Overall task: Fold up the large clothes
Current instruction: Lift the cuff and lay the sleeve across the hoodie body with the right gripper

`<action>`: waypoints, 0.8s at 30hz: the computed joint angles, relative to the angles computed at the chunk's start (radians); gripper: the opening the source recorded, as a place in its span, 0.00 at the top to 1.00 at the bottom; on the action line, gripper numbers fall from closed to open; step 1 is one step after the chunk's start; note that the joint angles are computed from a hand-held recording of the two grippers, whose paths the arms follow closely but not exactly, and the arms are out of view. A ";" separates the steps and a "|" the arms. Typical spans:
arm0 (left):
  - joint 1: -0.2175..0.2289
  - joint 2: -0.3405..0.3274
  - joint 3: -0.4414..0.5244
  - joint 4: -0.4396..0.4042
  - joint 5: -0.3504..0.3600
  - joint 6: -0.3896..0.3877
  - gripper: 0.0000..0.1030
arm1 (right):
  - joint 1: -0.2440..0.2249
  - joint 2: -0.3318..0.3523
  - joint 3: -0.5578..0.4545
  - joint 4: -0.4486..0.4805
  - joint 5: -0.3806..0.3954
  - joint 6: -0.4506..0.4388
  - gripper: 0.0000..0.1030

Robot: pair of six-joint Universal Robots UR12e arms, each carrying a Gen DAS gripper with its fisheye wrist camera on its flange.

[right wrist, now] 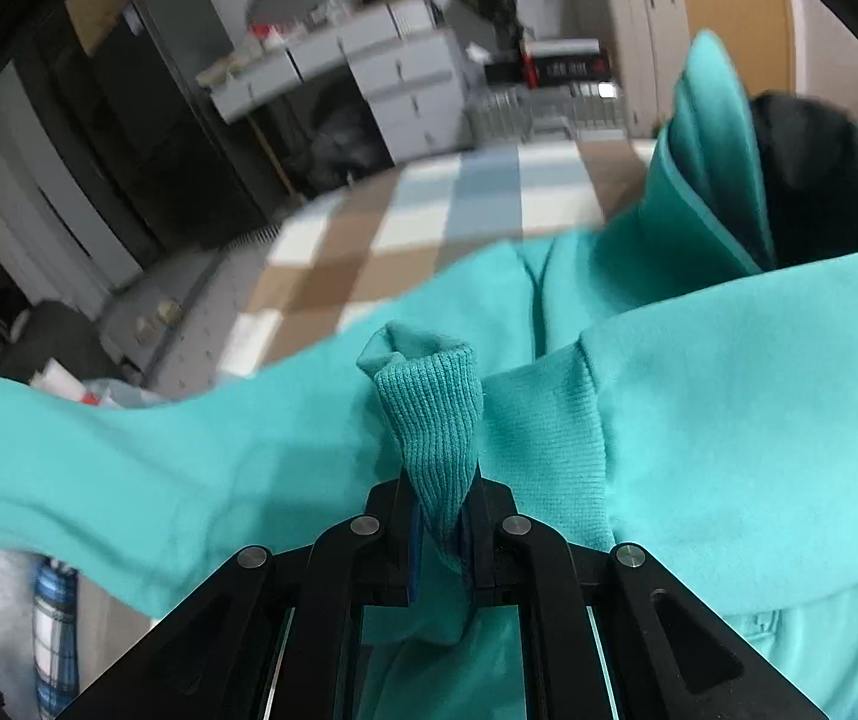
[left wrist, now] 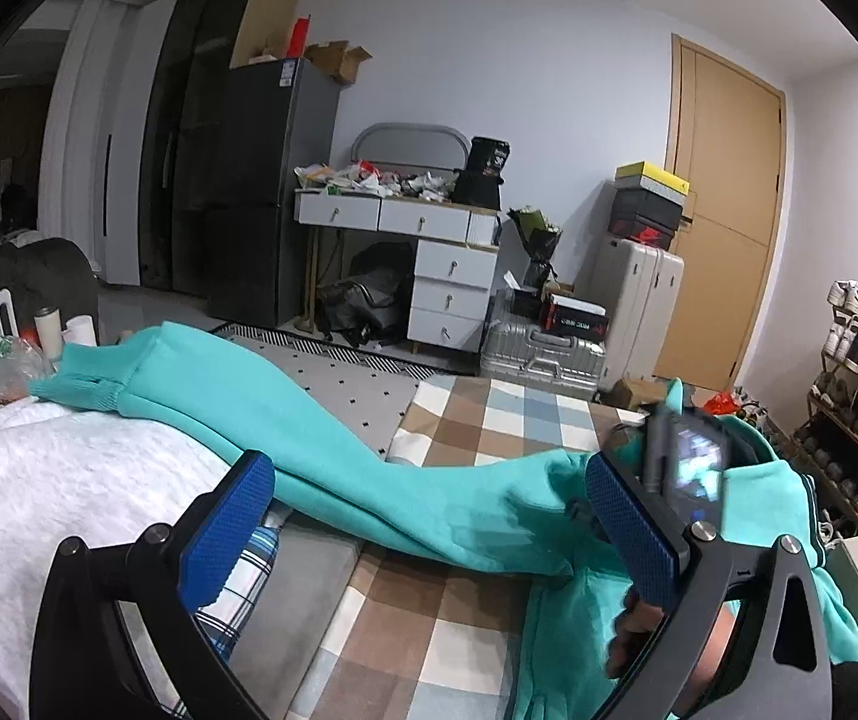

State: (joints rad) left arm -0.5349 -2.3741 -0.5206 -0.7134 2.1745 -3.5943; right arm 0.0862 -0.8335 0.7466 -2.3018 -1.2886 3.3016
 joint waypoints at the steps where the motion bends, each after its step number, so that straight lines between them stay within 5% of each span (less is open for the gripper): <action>1: 0.001 0.005 -0.008 0.006 -0.007 0.000 0.02 | -0.011 -0.031 0.055 -0.095 0.021 -0.011 0.91; 5: -0.002 0.010 -0.019 0.017 0.003 0.004 0.02 | -0.030 -0.120 0.197 -0.322 0.073 -0.030 0.91; 12: -0.007 0.010 -0.019 0.017 0.012 -0.003 0.02 | -0.045 -0.242 0.372 -0.211 0.122 -0.166 0.91; 15: -0.010 0.007 -0.017 0.027 0.031 0.000 0.02 | -0.036 -0.197 0.311 -0.133 0.134 -0.104 0.91; 20: -0.007 -0.003 0.000 -0.003 0.047 -0.009 0.02 | 0.005 -0.073 0.126 -0.012 0.035 -0.042 0.91; 24: 0.001 0.004 -0.008 -0.020 0.019 -0.023 0.02 | 0.006 0.015 -0.024 0.192 0.064 0.011 0.84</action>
